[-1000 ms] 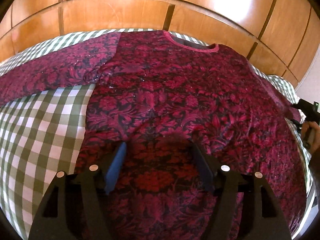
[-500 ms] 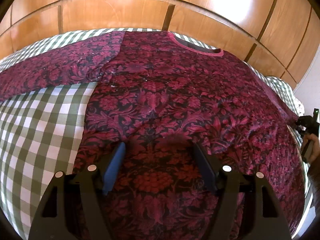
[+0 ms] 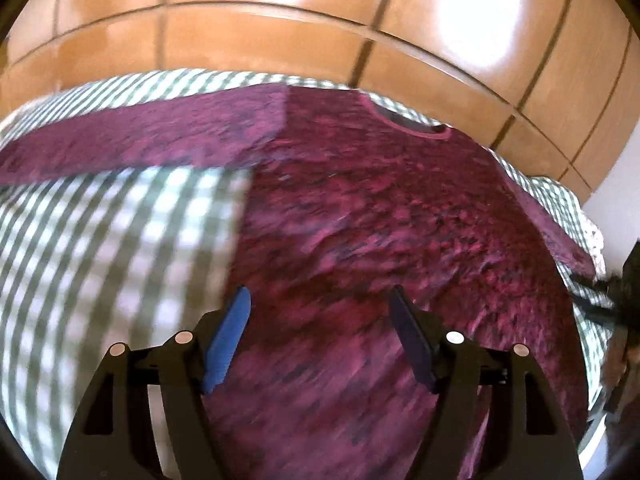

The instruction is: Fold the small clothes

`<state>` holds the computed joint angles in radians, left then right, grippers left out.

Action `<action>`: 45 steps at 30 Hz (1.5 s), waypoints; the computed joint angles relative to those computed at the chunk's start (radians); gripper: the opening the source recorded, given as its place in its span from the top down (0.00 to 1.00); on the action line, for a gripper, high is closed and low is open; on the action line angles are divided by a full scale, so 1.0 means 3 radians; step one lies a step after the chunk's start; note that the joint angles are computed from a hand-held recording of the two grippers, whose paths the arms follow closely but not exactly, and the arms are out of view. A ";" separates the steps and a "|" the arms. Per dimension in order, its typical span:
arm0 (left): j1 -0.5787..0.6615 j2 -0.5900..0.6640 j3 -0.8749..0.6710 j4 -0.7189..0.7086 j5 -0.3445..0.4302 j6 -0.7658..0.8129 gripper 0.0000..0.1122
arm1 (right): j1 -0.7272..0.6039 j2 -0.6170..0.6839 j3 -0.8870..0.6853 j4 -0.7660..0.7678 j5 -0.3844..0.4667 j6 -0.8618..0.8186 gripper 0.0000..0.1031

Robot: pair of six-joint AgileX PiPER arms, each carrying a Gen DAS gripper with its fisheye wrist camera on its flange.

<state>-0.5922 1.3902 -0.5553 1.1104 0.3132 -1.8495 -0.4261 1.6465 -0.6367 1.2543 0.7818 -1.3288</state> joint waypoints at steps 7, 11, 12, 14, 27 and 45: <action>-0.0140 -0.0627 0.0705 -0.0348 0.0106 0.0095 0.47 | 0.0186 -0.0853 0.0880 -0.0103 -0.0540 -0.0256 0.63; -0.0882 -0.0804 0.0780 -0.0418 0.0785 -0.0132 0.58 | -0.0020 -0.1309 0.1158 -0.0506 -0.0642 -0.0152 0.89; -0.0991 -0.0856 0.0792 -0.0480 0.0888 -0.0120 0.62 | -0.0152 -0.1381 0.1180 -0.0587 -0.0548 -0.0145 0.90; -0.1146 -0.0994 0.0824 -0.0632 0.1082 -0.0053 0.64 | -0.0388 -0.1365 0.1213 -0.0601 -0.0413 -0.0279 0.91; -0.1031 -0.0363 -0.0089 0.0013 0.0987 0.0054 0.41 | -0.1309 -0.0578 0.0686 -0.0146 0.0195 -0.0472 0.48; -0.0222 0.0688 -0.0386 0.0381 -0.0063 -0.0067 0.30 | -0.0980 0.1362 -0.1879 0.0137 -0.0735 0.1579 0.64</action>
